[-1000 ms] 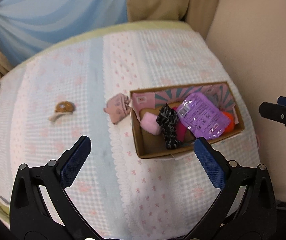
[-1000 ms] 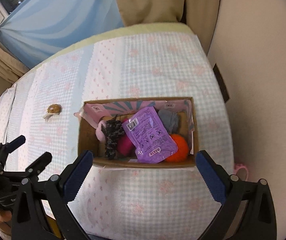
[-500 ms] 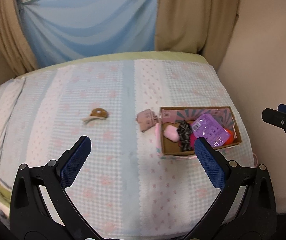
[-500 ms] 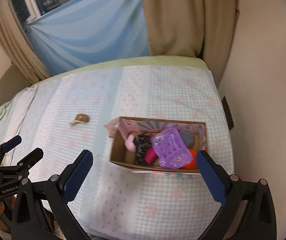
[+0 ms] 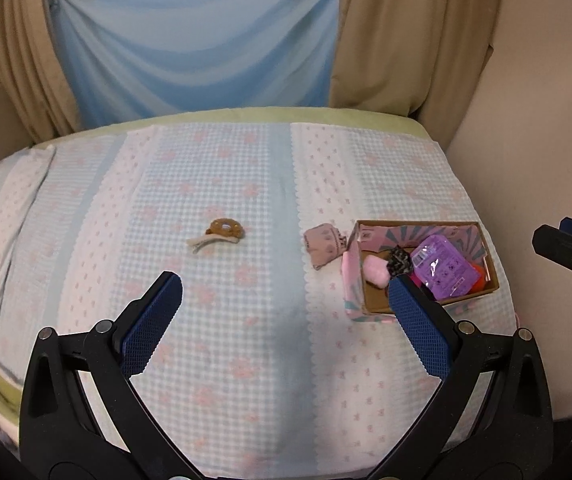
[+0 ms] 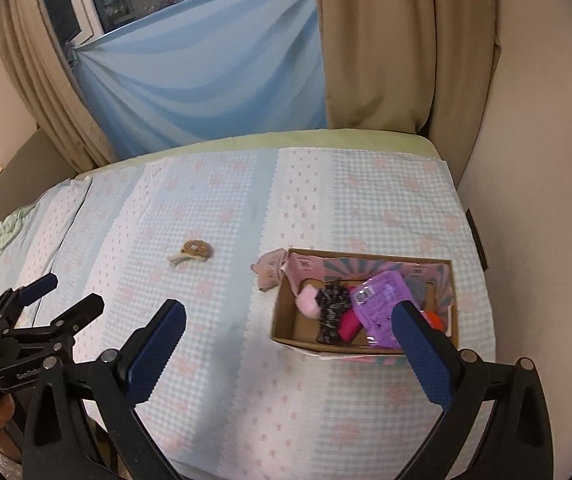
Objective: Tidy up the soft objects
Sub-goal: 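Move the left tool to the brown plush clip while the right tool approaches the pink mask, then grasp the brown plush bear clip with the left tool while the right tool grasps the pink mask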
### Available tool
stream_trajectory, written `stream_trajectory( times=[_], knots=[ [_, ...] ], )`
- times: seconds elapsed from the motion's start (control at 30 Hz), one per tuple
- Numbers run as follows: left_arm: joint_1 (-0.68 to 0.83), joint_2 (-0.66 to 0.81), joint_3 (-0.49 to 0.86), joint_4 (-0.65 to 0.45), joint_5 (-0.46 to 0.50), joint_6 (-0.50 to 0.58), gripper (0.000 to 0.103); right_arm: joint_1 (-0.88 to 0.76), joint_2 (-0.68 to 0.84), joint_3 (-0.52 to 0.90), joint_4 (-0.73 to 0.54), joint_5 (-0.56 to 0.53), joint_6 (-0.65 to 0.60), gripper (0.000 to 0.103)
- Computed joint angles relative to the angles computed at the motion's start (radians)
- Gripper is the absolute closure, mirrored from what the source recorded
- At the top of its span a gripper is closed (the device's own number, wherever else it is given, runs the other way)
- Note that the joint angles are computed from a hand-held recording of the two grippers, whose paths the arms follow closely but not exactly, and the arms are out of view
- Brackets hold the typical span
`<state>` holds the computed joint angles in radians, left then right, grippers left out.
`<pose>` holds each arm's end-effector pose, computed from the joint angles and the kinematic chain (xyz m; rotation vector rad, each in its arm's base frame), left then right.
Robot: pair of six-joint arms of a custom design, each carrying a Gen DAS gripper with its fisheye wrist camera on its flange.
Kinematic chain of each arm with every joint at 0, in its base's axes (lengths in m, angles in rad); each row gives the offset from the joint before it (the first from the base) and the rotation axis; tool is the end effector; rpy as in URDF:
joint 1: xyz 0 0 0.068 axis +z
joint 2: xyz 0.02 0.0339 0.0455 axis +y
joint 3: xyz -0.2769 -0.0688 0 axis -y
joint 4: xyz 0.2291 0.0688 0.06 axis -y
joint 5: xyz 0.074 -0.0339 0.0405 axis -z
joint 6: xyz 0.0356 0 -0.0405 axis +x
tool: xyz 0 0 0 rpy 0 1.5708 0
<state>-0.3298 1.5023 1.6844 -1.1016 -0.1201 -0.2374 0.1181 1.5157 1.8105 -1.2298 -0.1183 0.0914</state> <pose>0.2680 -0.0872 0.4033 0.0643 2.4823 -0.0913 0.2691 0.0362 0.4260 -0.0825 2.5106 0.2343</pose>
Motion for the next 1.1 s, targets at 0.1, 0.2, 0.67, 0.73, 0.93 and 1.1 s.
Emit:
stream_trajectory(
  times=[0.1, 0.2, 0.67, 0.73, 0.93, 1.1],
  knots=[
    [0.115, 0.025, -0.001, 0.026, 0.079, 0.118, 0.0, 0.091, 0.019, 0.001, 0.022, 0.081, 0.119, 0.001],
    [0.216, 0.066, -0.002, 0.059, 0.152, 0.217, 0.0, 0.179, 0.051, -0.003, 0.052, 0.16, 0.245, 0.001],
    [0.421, 0.465, -0.097, 0.479, 0.301, 0.471, 0.001, 0.413, 0.344, -0.176, 0.485, 0.367, 0.645, 0.001],
    [0.412, 0.541, -0.092, 0.552, 0.295, 0.48, 0.001, 0.418, 0.408, -0.182, 0.539, 0.382, 0.665, 0.001],
    [0.396, 0.773, -0.025, 0.733, 0.303, 0.469, 0.001, 0.408, 0.635, -0.168, 0.703, 0.469, 0.701, 0.001],
    [0.392, 0.919, 0.018, 0.841, 0.308, 0.481, 0.004, 0.393, 0.811, -0.115, 0.79, 0.542, 0.701, 0.002]
  ],
)
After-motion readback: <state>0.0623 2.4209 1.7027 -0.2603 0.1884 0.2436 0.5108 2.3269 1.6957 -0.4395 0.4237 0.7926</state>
